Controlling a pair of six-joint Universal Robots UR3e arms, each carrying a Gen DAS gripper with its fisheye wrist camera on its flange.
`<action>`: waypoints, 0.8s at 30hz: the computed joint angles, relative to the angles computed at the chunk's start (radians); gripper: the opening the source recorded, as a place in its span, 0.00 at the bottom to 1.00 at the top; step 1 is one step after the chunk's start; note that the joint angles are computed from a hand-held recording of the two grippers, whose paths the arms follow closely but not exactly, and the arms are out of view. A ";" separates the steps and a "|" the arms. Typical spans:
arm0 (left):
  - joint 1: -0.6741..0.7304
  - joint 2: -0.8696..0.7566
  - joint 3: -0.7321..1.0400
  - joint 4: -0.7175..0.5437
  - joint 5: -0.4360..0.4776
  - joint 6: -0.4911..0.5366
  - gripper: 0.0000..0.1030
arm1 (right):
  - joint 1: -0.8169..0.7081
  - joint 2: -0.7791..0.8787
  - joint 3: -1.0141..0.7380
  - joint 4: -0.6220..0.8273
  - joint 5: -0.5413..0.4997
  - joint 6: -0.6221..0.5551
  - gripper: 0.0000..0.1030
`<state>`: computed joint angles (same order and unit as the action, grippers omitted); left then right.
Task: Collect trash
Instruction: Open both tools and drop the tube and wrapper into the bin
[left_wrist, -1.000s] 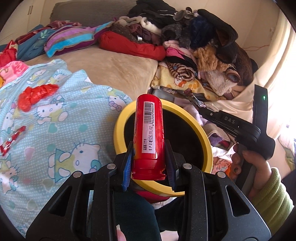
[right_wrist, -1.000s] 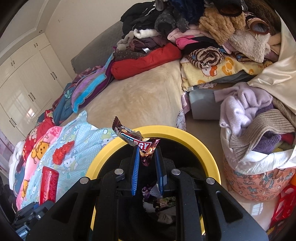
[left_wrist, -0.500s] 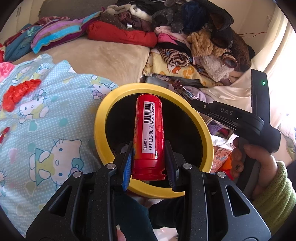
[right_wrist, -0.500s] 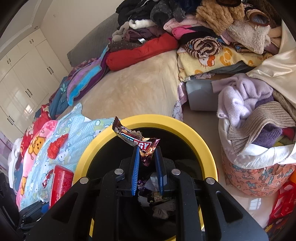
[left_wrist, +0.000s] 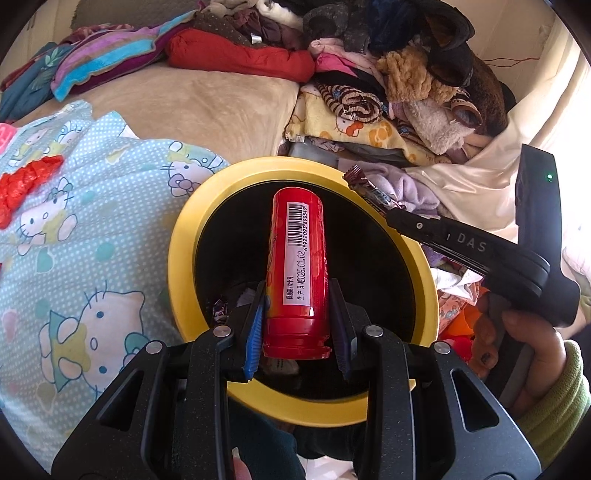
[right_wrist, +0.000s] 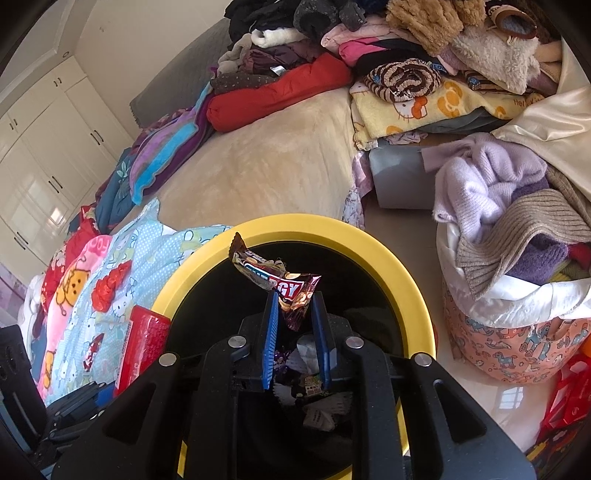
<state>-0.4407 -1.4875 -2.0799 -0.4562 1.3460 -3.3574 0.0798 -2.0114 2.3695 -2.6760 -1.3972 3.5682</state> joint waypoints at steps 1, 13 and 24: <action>0.000 -0.003 0.003 -0.001 0.001 0.000 0.24 | -0.007 -0.004 0.007 -0.005 0.010 -0.002 0.25; 0.040 0.119 -0.025 -0.036 0.069 -0.038 0.89 | 0.020 -0.003 -0.025 -0.017 -0.015 -0.006 0.56; 0.104 0.291 -0.080 -0.071 0.102 -0.035 0.89 | 0.117 0.031 -0.109 -0.036 -0.084 0.018 0.67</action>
